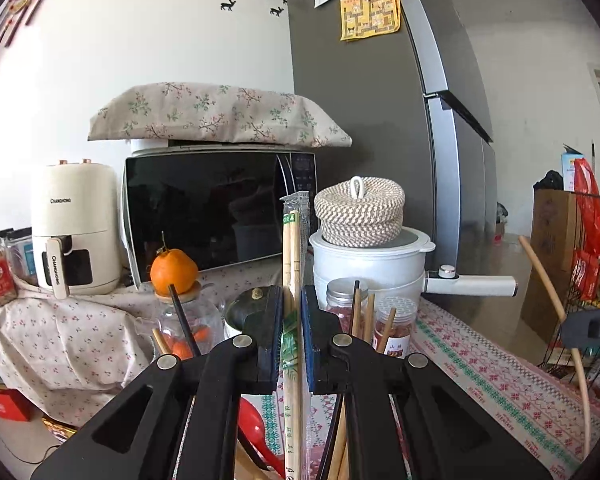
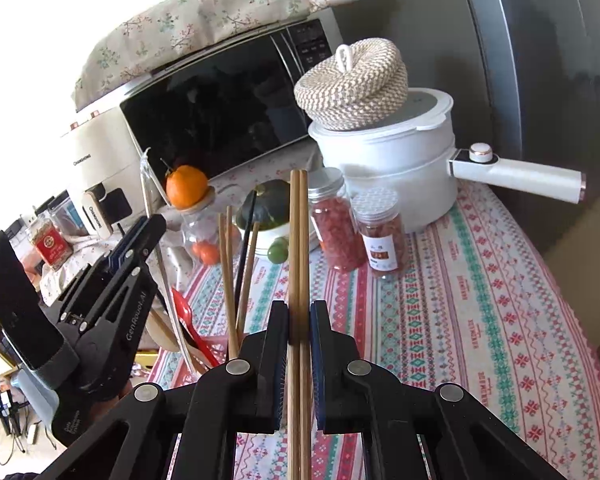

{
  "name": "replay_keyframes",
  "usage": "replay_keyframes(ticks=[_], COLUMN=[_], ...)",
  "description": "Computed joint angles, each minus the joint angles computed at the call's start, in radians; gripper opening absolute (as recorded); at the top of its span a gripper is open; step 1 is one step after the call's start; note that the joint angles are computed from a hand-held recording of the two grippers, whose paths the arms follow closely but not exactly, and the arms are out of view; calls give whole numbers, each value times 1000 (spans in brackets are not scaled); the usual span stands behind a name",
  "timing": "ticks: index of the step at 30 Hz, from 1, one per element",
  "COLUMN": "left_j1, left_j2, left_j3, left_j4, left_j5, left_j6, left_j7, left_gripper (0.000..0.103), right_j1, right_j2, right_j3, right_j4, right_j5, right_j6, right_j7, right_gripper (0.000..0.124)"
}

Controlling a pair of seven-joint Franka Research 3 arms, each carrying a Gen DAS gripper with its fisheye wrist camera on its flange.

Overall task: Organize utensils
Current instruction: 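Drop the wrapped chopsticks into the pink basket by opening the left tool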

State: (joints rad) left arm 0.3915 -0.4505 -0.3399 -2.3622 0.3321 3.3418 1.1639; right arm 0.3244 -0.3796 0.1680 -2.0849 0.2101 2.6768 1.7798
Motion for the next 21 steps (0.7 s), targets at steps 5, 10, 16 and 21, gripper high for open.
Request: replay_keyframes(ticks=[5,10,16,21], left_j1=[-241,-502,-556,-541], left_j2=[-14,-76,-159,-218], left_j3=[198,394,412,392], left_j4=[-27,-45,-51,-49], left_j5=[10,-86,-216,-253], left_j6=[-129,-314,-483,-589], left_j7=[30,133,208,247], left_gripper=[10,19,47,63], right_j1=[-4,-1,1,-2], right_j2=[-1,-3,-10,-16], right_j3=[2,-1,-3,-3], right_j4=[-4,-5,-6,-11], right_j5=[-10,-3,4,13], right_j6=[2,10,22,37], right_j7=[3,3,0,8], right_gripper=[7,7,7,7])
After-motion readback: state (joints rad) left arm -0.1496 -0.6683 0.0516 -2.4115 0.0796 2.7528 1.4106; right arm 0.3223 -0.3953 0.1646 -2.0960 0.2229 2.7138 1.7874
